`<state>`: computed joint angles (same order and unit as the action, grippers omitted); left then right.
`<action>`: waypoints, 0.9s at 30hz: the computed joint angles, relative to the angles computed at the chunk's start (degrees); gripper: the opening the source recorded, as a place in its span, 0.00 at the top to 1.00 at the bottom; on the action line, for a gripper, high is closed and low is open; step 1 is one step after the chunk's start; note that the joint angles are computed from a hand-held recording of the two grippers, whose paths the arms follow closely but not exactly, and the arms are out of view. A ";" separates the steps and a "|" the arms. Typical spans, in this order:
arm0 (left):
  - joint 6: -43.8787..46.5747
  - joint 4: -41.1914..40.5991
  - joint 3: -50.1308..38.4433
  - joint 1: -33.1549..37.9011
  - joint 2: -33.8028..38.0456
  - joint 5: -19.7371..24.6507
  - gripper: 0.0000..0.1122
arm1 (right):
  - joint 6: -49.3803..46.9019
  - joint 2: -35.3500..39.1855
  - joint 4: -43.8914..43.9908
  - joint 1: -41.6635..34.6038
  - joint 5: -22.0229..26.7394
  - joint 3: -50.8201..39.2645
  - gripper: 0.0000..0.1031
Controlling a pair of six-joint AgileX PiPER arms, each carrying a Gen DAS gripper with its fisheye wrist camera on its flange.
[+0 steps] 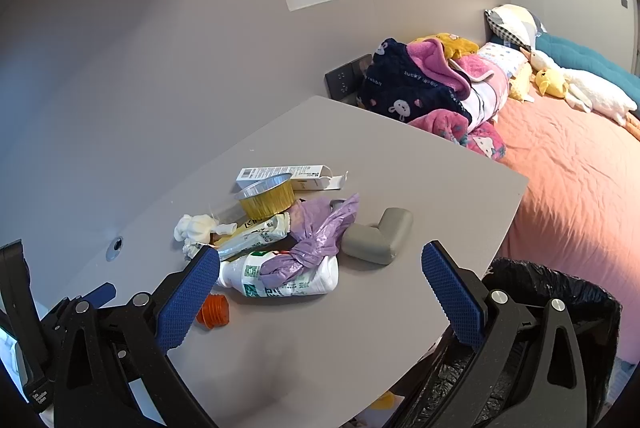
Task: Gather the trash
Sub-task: 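Move the left tool toward the orange bottle cap on the table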
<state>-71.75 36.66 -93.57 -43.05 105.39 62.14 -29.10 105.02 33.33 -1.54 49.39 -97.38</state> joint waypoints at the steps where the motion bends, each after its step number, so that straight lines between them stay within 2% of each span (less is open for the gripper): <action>1: -0.01 0.06 0.07 -0.02 -0.02 0.01 0.14 | 0.09 0.02 0.00 -0.02 0.08 -0.06 0.02; 27: 0.01 0.37 1.51 0.07 -0.96 -1.50 0.14 | -0.10 -0.01 0.27 0.03 -0.52 -0.20 0.02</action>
